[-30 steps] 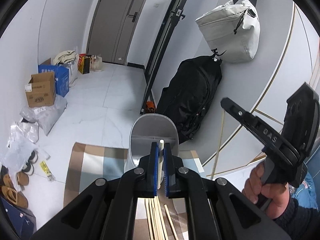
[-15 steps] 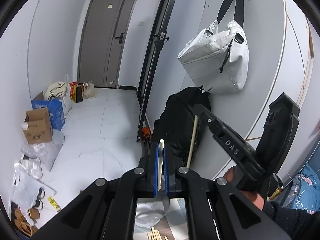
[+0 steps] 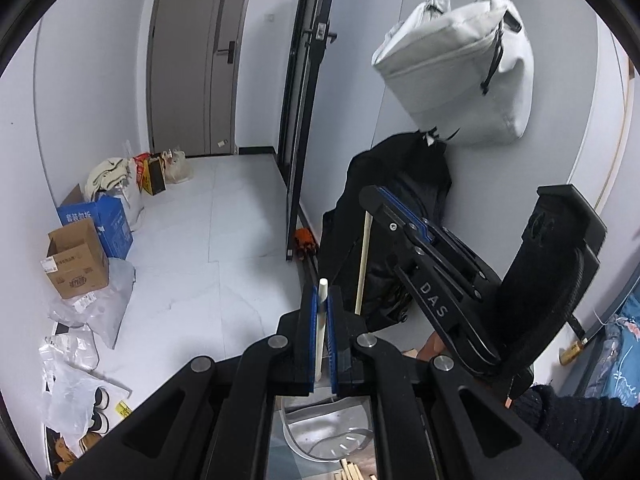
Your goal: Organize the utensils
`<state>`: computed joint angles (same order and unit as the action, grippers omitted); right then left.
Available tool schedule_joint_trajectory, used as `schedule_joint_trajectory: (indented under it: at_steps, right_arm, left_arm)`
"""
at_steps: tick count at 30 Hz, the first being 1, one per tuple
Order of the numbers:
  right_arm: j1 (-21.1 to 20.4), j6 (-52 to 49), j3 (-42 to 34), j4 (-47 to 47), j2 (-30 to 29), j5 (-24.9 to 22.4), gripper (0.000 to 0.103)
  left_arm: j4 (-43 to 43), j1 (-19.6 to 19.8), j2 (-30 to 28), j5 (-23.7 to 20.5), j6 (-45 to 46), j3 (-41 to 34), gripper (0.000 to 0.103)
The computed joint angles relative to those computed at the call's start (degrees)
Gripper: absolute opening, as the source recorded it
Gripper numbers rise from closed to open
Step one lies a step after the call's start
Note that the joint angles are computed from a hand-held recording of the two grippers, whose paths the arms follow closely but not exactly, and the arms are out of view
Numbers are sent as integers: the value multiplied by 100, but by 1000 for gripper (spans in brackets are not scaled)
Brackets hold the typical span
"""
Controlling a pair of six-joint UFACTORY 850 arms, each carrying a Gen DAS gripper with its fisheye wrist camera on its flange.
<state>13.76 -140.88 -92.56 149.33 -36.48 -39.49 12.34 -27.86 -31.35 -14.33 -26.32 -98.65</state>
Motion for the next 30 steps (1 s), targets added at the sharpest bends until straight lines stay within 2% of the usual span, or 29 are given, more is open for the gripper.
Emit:
schedule_joint_trajectory:
  at_steps: [2,5,8,15,21,30]
  right_arm:
    - [-19,32,-8,-2,-62,-96,6]
    - [-60,141,56,-63,-79,-181,6]
    - [-76,291,19,-169,-143,-157,6]
    - [-115,213,137,-308,-60,-193,7]
    - [-173,666,304,-987,34,-103,7]
    - [-318,2071,656,-2342,248,111,9]
  left_arm:
    - [-595,44,-91,-49,591,-83,1]
    - [-836,44,-223,-167,898,-242,1]
    - [-1495,61,-282,-213,1540,-250,1]
    - [-1695,18,-366,-314,1769,-277,1]
    - [-2073,40,-412,-409,2077,-300,1]
    - [-3406,99,-548,-487,3308,-245,1]
